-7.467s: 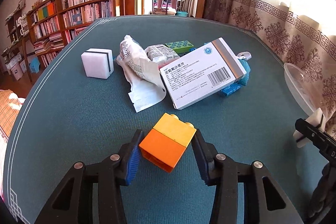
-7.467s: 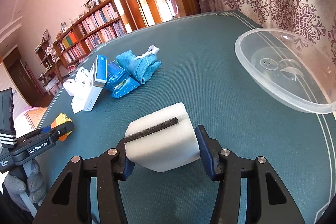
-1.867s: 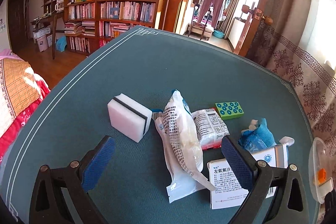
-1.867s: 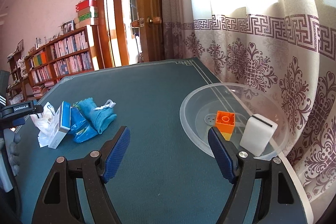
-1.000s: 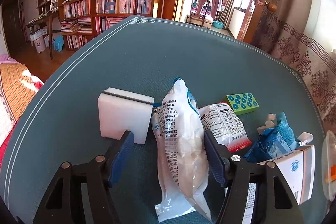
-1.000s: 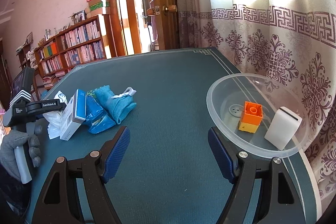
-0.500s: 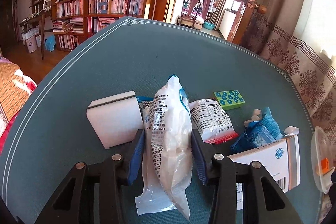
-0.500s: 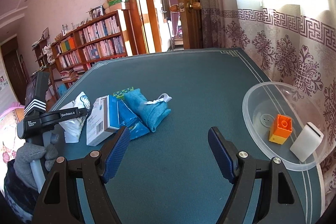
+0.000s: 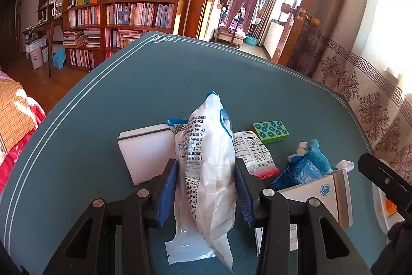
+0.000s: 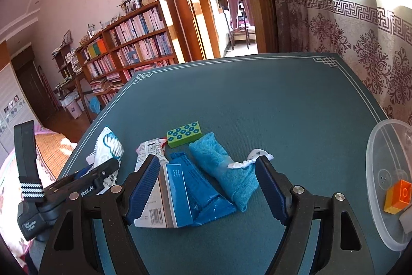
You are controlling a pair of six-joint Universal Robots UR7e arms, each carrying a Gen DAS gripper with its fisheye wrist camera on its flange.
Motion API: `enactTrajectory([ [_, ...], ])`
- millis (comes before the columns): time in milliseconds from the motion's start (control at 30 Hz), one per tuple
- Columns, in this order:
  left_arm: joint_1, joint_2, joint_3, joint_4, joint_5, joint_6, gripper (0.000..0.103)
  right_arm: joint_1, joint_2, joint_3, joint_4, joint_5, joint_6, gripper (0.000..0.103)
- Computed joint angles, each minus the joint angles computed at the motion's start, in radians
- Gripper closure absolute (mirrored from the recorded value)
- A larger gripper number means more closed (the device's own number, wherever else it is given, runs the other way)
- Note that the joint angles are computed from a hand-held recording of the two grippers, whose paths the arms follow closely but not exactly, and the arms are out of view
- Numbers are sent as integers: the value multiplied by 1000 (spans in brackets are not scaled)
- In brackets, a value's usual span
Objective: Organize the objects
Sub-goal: 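Grasp the white plastic bag with the left gripper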
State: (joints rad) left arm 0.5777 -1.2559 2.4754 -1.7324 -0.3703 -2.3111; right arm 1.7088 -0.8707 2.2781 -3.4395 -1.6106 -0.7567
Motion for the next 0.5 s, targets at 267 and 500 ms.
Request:
enactTrajectory([
  [267, -2, -5, 7, -10, -3, -2, 57, 26, 58, -58, 49, -91, 17, 25],
  [500, -7, -7, 8, -2, -3, -9, 57, -25, 11, 15, 50, -117, -42, 25],
])
